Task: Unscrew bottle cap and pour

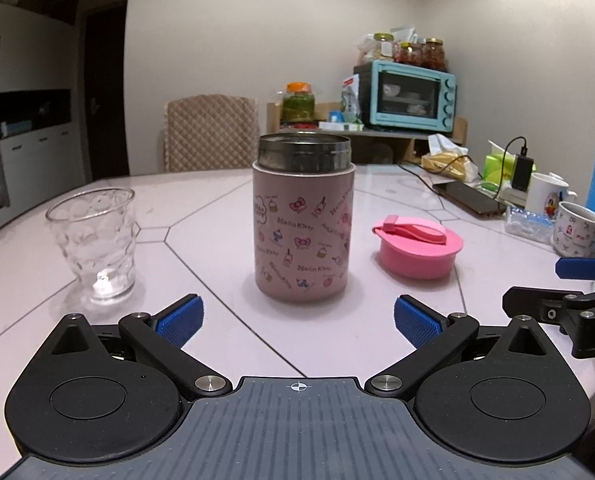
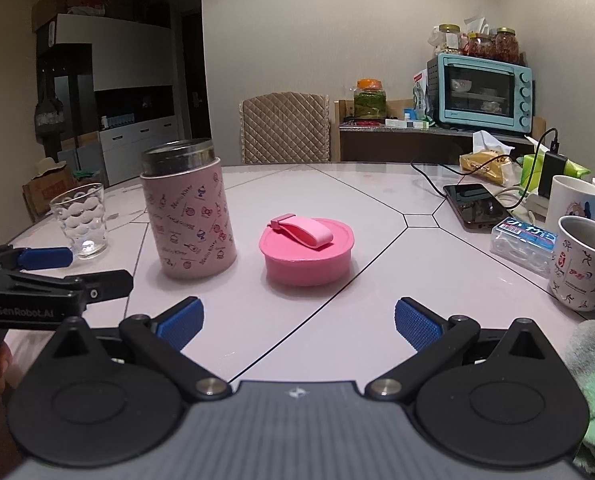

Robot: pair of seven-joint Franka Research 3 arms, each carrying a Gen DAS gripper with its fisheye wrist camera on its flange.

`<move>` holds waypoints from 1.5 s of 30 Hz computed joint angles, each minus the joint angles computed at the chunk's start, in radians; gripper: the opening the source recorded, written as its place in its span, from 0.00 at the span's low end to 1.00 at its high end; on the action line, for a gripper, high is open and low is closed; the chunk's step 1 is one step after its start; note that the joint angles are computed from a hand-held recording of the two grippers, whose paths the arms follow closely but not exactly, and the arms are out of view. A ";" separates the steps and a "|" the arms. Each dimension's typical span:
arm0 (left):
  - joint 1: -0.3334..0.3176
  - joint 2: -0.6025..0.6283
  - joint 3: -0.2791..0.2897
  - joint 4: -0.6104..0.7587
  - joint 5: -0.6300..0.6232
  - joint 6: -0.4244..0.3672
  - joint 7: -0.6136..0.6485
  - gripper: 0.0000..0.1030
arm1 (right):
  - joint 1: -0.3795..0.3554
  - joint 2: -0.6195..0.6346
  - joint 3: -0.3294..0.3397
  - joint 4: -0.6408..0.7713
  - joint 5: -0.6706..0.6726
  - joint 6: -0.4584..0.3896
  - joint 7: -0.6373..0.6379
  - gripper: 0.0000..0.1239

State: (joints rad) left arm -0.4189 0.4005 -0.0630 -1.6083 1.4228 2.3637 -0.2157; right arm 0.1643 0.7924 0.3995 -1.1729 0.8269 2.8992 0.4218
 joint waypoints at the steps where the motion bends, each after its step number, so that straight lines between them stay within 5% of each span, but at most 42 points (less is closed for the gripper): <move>1: -0.002 -0.001 -0.001 -0.002 0.000 -0.002 -0.002 1.00 | -0.008 -0.010 0.010 -0.017 0.009 0.008 -0.011 0.83; 20: -0.037 -0.083 -0.058 -0.103 0.043 -0.100 -0.063 1.00 | -0.139 -0.192 0.139 -0.264 0.439 0.087 -0.420 0.83; 31: -0.033 -0.125 -0.089 -0.165 0.057 -0.138 -0.078 1.00 | -0.114 -0.257 0.081 -0.317 0.685 0.062 -0.596 0.83; 45: -0.026 -0.143 -0.104 -0.195 0.073 -0.148 -0.138 1.00 | 0.013 -0.304 -0.090 -0.352 0.726 -0.007 -0.588 0.83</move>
State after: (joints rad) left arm -0.4454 0.2573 -0.1673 -1.8037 1.4959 2.2154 -0.3532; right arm 0.1778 0.4883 0.3093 -1.5251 1.5530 2.8918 -0.1665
